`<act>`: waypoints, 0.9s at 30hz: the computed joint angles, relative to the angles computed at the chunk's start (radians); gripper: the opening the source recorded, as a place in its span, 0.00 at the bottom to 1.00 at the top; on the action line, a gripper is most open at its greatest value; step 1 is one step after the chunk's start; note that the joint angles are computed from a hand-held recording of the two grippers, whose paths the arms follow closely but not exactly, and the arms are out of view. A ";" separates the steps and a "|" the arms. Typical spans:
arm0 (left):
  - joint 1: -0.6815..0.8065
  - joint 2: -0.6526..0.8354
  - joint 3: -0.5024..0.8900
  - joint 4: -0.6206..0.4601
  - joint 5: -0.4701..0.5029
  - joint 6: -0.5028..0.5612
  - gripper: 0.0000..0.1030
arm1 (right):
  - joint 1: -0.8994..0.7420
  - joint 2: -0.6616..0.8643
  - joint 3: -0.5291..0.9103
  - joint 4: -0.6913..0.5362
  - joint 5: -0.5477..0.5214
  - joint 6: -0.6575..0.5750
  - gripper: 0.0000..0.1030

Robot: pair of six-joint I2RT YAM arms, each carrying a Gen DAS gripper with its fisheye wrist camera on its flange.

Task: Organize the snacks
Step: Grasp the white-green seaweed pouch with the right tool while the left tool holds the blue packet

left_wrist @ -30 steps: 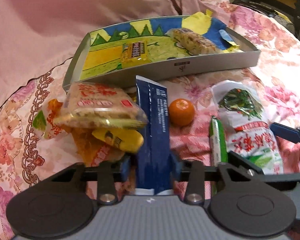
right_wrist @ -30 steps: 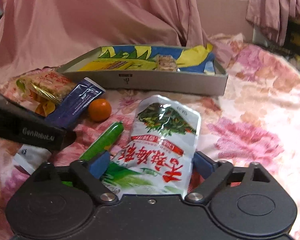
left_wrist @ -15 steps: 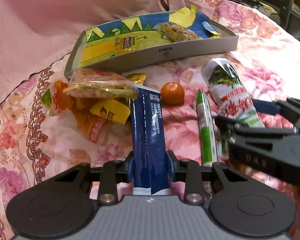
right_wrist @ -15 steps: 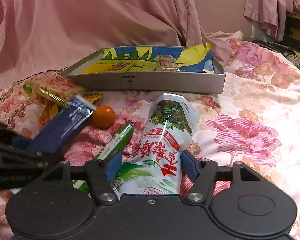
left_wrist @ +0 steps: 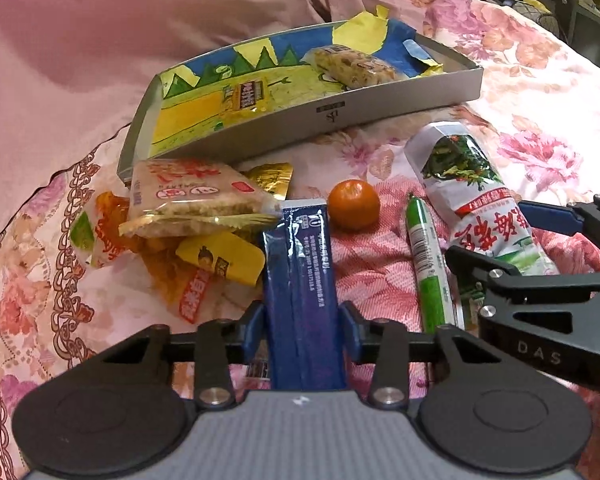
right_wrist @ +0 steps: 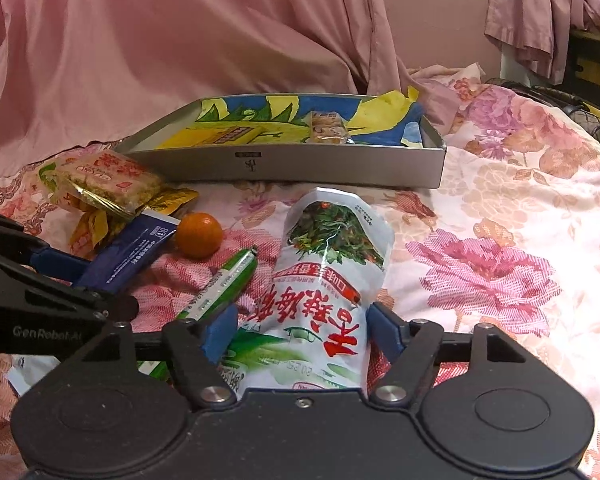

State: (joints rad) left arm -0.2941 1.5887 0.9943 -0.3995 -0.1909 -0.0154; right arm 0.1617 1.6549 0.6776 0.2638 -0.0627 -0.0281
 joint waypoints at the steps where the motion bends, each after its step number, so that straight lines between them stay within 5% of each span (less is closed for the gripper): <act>1: 0.001 -0.005 -0.003 0.000 0.000 0.000 0.39 | 0.001 0.000 -0.001 0.002 0.001 0.000 0.70; 14: -0.013 -0.093 -0.045 -0.038 0.046 -0.041 0.32 | 0.030 -0.058 -0.043 0.025 0.026 -0.003 0.45; 27: -0.019 -0.122 -0.048 -0.033 0.066 -0.053 0.32 | 0.016 -0.086 -0.080 0.092 0.036 -0.024 0.38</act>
